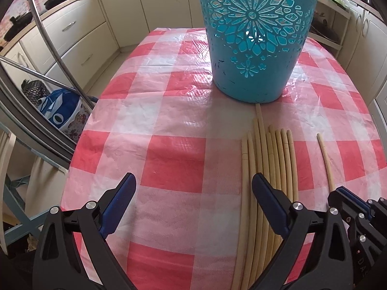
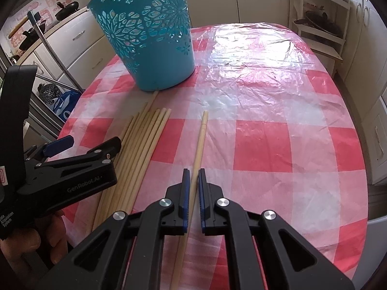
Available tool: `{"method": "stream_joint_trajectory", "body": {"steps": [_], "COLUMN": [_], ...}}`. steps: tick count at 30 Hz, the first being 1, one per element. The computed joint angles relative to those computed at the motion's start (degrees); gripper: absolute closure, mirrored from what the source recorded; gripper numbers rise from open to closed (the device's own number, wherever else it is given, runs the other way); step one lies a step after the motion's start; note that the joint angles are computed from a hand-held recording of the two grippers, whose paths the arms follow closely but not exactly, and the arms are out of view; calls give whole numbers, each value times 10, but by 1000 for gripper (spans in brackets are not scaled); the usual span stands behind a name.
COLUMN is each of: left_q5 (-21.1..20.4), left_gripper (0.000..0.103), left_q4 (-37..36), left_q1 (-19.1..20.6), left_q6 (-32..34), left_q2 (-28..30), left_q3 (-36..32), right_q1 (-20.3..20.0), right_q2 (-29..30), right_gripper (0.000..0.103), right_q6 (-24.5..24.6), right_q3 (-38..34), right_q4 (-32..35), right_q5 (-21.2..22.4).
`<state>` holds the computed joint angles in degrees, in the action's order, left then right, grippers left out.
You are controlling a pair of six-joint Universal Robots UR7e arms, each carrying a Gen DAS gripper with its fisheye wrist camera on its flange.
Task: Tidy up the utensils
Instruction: 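Close the left tool on a single wooden stick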
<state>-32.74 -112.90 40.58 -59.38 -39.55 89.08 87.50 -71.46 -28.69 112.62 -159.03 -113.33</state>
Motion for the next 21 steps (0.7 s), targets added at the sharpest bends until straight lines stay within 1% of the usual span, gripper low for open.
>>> {"method": "stream_joint_trajectory", "body": {"steps": [3,6,8,9,10,11,12,14,15,16,18,21], "left_q5": [3,0,-5,-6,-7,-14,-22,-23,-41,-44,-50,-75], "left_gripper": [11,21,33,36,46,58,62,86,90,95,98,98], "left_q4": [7,-30,-53,-61,-73,-103,-127,-118,-132,-149,-144,-158], "left_q1": [1,2,1,1,1,0,1,0,3,2,0,-2], "left_q6": [3,42,66,76,89,114,133,139,160,173,182,177], "left_q2": [3,3,4,6,7,7,7,10,11,10,9,-7], "left_q3": [-6,0,2,2,3,9,13,8,8,15,14,28], "right_q1": [-1,-1,-1,0,0,0,1,2,2,3,3,3], "right_q2": [0,3,5,6,7,9,10,12,12,12,13,14], "right_gripper": [95,95,95,95,95,95,95,94,93,92,91,91], "right_q6": [3,3,0,0,-1,-2,-4,-4,-4,-5,-6,-7], "right_q3": [-1,-3,-2,-1,-2,-2,-2,-2,-2,-3,-2,-1], "right_q4": [2,-5,-14,-17,-20,-23,-27,-29,-30,-30,-32,-35], "right_q5": [2,-1,-4,-5,-6,-7,-9,-10,-9,-10,-9,-9]}}
